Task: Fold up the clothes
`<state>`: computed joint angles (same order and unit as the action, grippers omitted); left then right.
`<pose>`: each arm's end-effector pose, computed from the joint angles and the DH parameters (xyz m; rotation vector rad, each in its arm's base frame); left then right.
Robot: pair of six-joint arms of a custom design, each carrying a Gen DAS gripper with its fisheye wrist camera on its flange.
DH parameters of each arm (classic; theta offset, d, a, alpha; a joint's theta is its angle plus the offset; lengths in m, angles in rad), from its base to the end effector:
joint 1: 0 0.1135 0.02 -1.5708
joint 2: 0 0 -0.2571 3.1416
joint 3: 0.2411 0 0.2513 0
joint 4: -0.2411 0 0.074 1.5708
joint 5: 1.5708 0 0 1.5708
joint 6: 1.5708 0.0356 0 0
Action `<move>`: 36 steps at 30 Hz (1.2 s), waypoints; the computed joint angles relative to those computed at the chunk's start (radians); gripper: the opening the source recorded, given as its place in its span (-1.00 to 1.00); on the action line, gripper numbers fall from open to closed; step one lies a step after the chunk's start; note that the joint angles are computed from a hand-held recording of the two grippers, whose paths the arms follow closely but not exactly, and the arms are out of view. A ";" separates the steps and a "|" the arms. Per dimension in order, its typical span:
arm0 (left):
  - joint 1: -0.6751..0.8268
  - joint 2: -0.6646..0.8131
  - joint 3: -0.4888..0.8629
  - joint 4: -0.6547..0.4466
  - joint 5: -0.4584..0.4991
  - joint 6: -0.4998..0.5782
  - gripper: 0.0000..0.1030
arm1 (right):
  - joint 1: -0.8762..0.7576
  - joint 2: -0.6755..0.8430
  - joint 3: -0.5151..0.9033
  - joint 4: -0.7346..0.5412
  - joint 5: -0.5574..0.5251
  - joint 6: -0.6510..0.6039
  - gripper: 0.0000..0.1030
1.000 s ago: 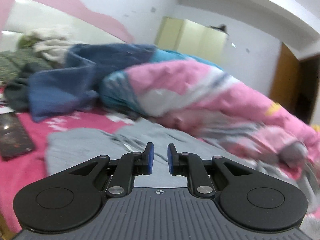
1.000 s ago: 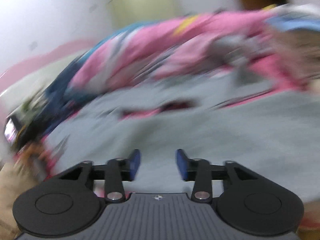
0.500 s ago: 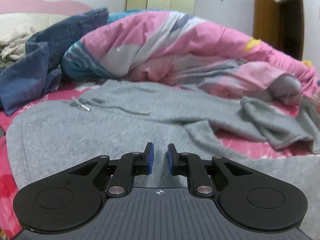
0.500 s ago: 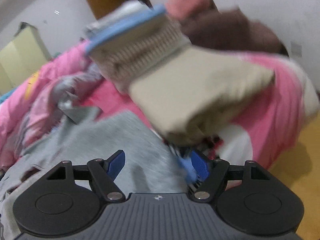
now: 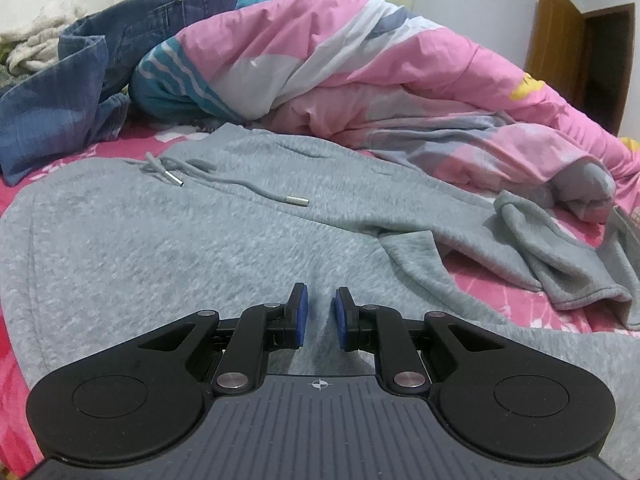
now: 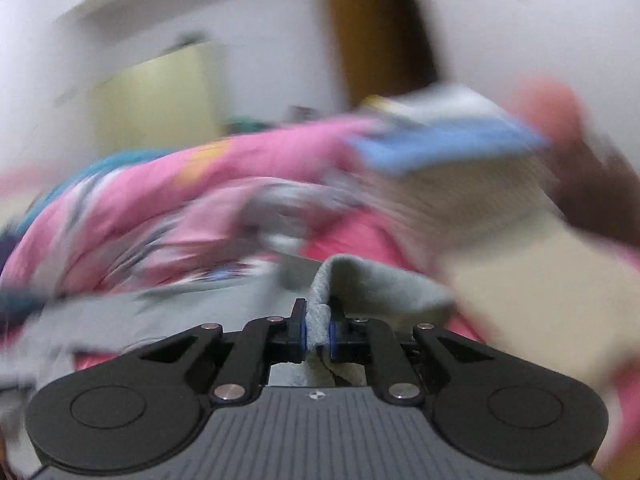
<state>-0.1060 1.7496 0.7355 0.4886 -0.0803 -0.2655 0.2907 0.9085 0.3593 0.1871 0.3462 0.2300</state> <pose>0.3387 -0.0332 0.1361 -0.2154 2.0864 -0.1403 0.1969 0.0463 0.2020 0.1714 1.9028 0.0167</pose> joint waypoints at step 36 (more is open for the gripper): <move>0.054 -0.010 0.020 -0.052 0.101 -0.064 -0.67 | -0.187 0.396 0.195 -0.065 -0.359 0.287 -1.00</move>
<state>-0.0520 1.7398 0.7560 0.4365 0.0202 -0.3293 0.1038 1.3045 0.5540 0.1223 -0.0131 0.5169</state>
